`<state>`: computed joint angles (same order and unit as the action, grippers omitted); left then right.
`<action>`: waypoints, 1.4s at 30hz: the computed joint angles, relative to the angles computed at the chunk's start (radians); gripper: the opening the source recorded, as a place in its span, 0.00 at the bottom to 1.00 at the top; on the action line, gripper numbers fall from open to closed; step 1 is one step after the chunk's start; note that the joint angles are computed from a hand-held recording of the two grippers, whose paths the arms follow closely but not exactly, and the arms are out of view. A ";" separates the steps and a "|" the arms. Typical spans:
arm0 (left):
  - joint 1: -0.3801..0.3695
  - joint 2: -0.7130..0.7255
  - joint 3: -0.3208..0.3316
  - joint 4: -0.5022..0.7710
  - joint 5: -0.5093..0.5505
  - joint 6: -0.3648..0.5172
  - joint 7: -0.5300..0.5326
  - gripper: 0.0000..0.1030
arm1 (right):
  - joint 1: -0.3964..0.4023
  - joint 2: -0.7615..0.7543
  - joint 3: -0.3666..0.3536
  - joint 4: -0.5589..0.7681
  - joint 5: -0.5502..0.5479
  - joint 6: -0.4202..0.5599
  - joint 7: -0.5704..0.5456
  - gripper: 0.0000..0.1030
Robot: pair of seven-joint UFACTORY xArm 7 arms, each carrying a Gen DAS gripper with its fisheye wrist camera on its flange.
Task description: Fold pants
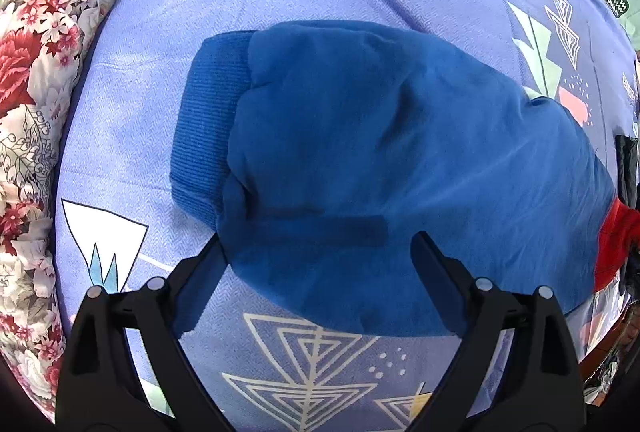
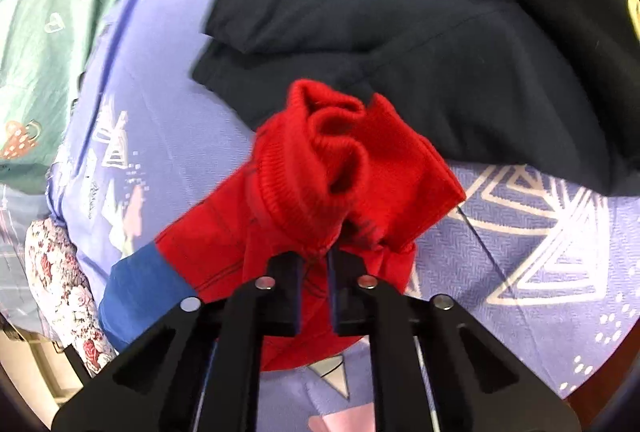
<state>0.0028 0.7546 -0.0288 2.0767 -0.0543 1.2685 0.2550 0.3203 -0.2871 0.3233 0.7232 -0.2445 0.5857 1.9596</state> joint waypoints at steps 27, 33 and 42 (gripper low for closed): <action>-0.009 0.101 0.020 0.145 0.038 -0.020 -0.008 0.89 | 0.008 0.110 0.098 0.290 -0.150 0.493 -0.092 0.48; 0.021 0.072 0.012 0.116 0.017 -0.047 -0.023 0.89 | 0.092 0.208 -0.051 0.222 0.025 0.276 -0.257 0.45; 0.065 0.065 -0.007 0.124 -0.033 -0.100 -0.057 0.90 | 0.100 0.367 -0.090 0.453 -0.116 0.149 -0.367 0.51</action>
